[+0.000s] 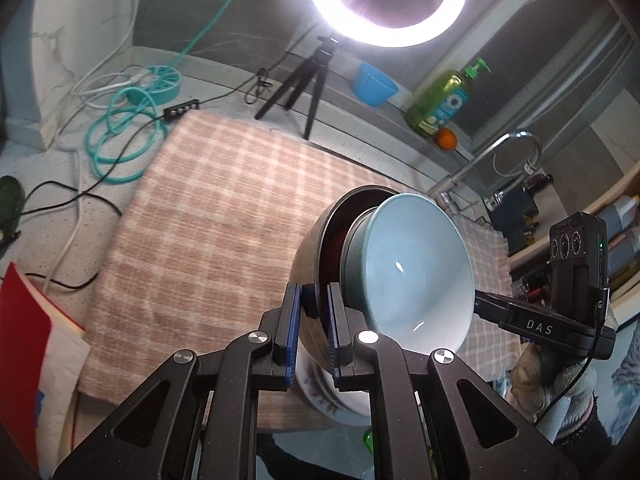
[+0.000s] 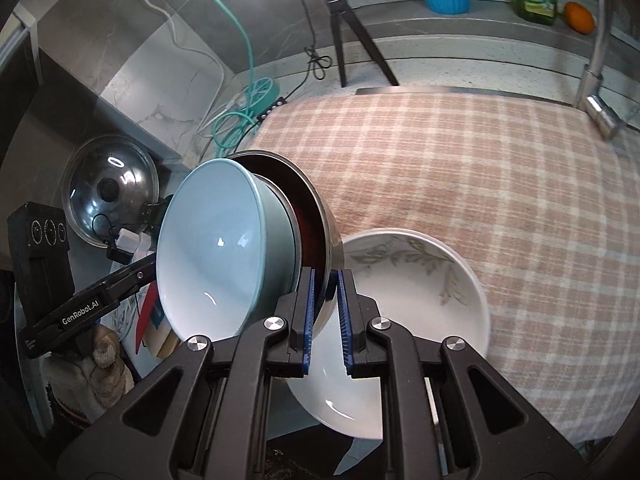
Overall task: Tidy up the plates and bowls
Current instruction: 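Lift the nested bowl stack with both grippers over the plate stack, then lower the nested bowls onto the floral plate stack and open grippers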
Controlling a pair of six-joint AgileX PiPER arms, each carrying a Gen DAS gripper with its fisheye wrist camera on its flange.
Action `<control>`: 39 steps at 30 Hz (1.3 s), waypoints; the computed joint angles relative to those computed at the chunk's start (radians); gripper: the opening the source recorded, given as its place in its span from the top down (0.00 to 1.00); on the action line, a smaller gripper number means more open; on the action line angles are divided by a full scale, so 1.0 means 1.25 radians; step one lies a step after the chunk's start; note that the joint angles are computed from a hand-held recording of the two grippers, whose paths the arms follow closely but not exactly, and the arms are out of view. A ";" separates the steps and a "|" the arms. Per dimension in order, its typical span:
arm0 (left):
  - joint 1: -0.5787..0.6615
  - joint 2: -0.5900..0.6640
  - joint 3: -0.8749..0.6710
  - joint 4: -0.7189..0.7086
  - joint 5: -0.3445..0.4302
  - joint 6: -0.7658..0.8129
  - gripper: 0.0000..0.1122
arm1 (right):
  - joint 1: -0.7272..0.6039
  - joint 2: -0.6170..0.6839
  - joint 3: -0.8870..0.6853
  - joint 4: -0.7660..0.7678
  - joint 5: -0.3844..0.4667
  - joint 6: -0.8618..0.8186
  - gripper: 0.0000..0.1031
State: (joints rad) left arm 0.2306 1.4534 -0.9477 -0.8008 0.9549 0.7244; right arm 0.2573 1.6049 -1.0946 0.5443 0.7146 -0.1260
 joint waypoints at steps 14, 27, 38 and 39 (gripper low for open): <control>-0.146 0.006 0.039 0.017 -0.039 -0.065 0.92 | -0.140 -0.064 0.145 0.064 0.012 -0.124 0.87; -0.189 0.004 0.058 0.036 -0.063 -0.099 0.92 | -0.171 -0.064 0.183 0.093 0.013 -0.170 0.87; -0.196 0.002 0.062 0.050 -0.071 -0.116 0.92 | -0.174 -0.057 0.187 0.103 0.014 -0.184 0.87; -0.196 0.001 0.062 0.050 -0.071 -0.116 0.92 | -0.173 -0.058 0.188 0.104 0.013 -0.184 0.87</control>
